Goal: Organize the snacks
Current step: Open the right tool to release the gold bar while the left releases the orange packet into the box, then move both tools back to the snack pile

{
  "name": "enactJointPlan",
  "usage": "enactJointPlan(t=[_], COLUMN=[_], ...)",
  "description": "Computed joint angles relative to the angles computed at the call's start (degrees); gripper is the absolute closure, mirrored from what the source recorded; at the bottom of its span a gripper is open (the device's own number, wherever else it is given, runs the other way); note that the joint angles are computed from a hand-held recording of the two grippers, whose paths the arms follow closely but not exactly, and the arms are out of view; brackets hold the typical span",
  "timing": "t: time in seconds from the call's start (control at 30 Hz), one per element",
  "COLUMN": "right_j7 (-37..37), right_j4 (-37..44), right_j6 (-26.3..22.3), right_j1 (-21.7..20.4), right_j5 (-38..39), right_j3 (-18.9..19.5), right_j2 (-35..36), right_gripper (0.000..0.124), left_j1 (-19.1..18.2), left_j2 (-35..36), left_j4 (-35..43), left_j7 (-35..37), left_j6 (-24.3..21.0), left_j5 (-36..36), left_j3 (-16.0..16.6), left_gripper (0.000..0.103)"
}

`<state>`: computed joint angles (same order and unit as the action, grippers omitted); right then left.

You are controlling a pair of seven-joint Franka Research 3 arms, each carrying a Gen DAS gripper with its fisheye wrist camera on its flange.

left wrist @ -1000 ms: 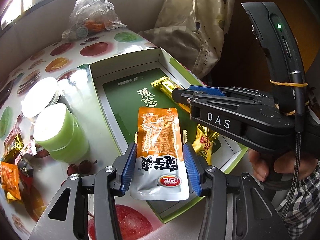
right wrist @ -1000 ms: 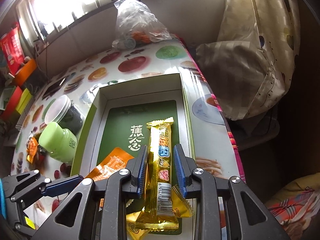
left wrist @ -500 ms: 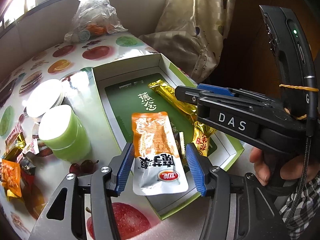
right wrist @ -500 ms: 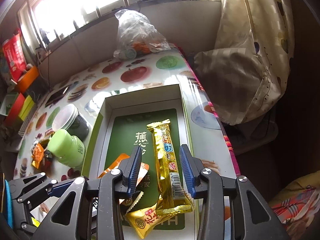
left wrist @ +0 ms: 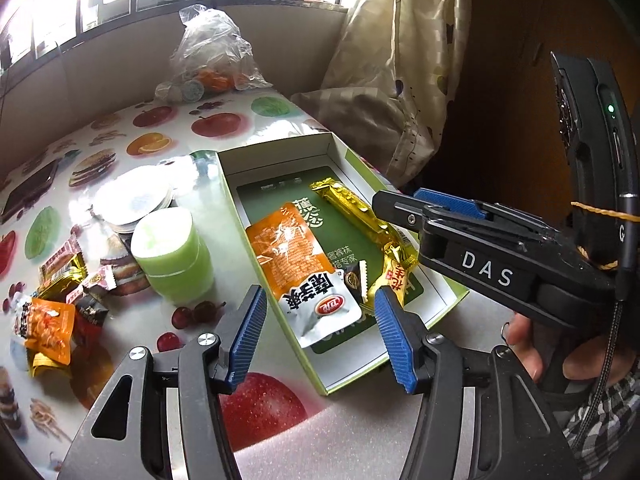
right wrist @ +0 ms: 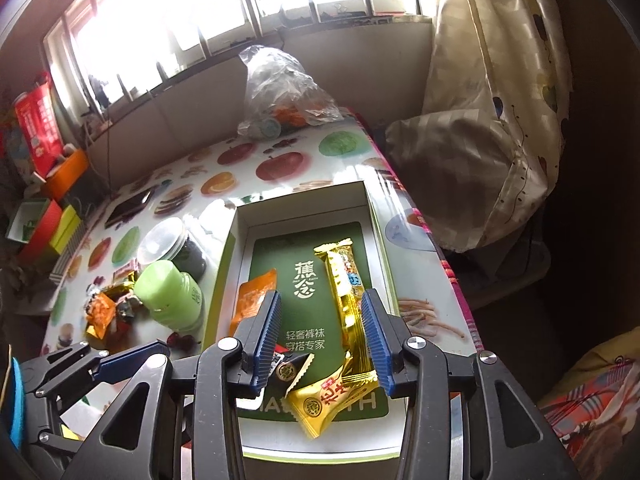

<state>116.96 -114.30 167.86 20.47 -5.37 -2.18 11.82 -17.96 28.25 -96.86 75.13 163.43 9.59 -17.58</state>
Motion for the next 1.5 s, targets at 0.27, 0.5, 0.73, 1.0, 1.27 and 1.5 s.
enactJointPlan(t=[0.27, 0.5, 0.73, 1.0, 1.27, 1.5], right_j7=[7.10, 11.01, 7.62, 2.14, -3.75, -9.20], right_j4=[-3.21, -3.67, -1.57, 2.79, 8.98, 15.83], right_j6=[2.16, 3.74, 4.05, 3.06, 0.22, -3.02], right_j1=[3.03, 4.09, 5.19, 8.01, 9.77, 10.80], right_j5=[-6.78, -10.83, -8.11, -4.61, -0.91, 2.76], right_j3=[-1.40, -0.17, 1.86, 2.43, 3.46, 4.71], right_j2=[-2.75, -3.15, -1.28, 2.20, 6.63, 11.75], right_gripper=[0.083, 0.083, 0.083, 0.083, 0.083, 0.083], left_j1=[-0.11, -1.70, -0.24, 2.05, 5.45, 6.21], left_j2=[-5.07, -9.79, -13.74, -16.22, -17.37, -17.95], left_j4=[-7.10, -13.78, -19.58, -24.10, -27.26, -28.87], left_j7=[-4.54, -12.32, -19.01, -26.64, -28.68, -34.35], left_j6=[4.04, 8.33, 10.61, 11.65, 13.71, 13.60], left_j5=[2.21, 7.67, 13.22, 17.49, 17.40, 20.31], left_j3=[2.28, 7.25, 9.22, 11.49, 11.46, 14.28], left_gripper=[0.046, 0.046, 0.046, 0.046, 0.046, 0.046])
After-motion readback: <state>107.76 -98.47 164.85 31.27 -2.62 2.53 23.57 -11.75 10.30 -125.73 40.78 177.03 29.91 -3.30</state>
